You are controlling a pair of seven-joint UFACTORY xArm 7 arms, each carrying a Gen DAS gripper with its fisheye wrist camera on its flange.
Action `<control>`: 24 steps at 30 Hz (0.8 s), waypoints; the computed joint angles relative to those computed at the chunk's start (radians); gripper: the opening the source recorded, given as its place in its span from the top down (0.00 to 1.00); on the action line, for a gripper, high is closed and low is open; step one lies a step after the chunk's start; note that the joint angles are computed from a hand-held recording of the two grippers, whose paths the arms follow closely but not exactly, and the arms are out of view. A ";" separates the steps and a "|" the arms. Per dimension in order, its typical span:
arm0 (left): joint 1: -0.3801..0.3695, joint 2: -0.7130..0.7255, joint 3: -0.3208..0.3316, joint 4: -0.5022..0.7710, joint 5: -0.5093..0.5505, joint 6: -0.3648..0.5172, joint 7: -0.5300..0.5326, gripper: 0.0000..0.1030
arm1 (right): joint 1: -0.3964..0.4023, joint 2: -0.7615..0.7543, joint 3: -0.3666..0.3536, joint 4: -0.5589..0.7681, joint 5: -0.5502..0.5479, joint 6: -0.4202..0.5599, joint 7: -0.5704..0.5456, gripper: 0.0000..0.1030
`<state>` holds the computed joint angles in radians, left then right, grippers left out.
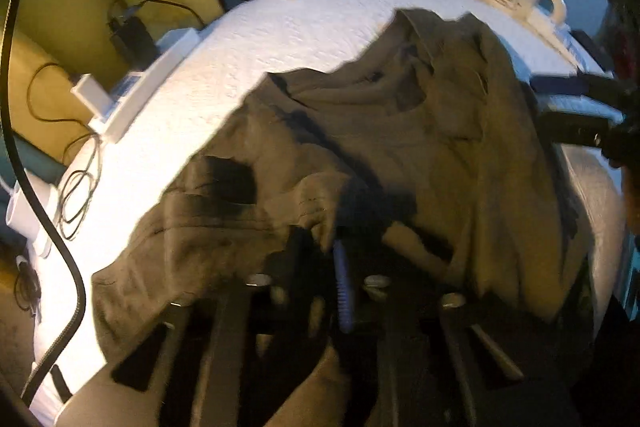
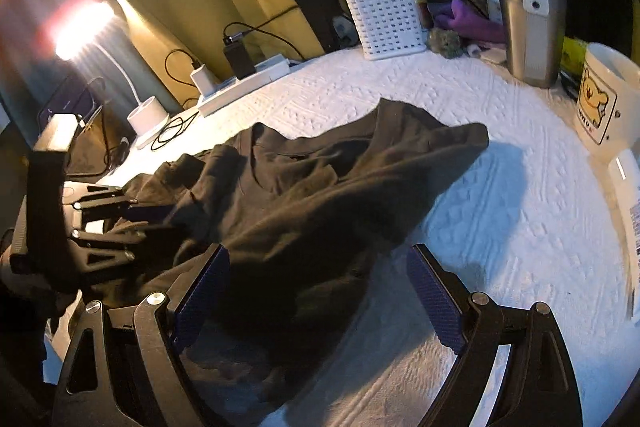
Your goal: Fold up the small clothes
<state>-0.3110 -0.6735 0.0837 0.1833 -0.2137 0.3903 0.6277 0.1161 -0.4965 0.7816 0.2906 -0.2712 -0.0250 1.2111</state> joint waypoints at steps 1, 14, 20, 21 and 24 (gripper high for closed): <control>0.000 -0.008 0.015 0.001 -0.008 -0.003 0.005 0.90 | -0.004 0.005 0.003 -0.001 -0.001 -0.007 0.000 0.11; 0.135 0.087 0.216 0.068 -0.090 -0.152 0.116 0.94 | -0.141 0.091 0.158 0.103 -0.048 0.023 0.023 0.11; 0.252 0.148 0.206 0.092 -0.075 -0.156 0.106 0.92 | -0.164 0.110 0.194 0.140 -0.101 0.071 0.090 0.11; 0.266 0.129 0.205 0.089 -0.073 -0.140 0.109 0.91 | -0.150 0.108 0.180 0.138 -0.106 0.077 0.099 0.11; 0.295 -0.001 0.197 0.050 -0.072 -0.089 0.112 0.70 | -0.091 0.093 0.127 0.128 -0.121 0.101 0.118 0.11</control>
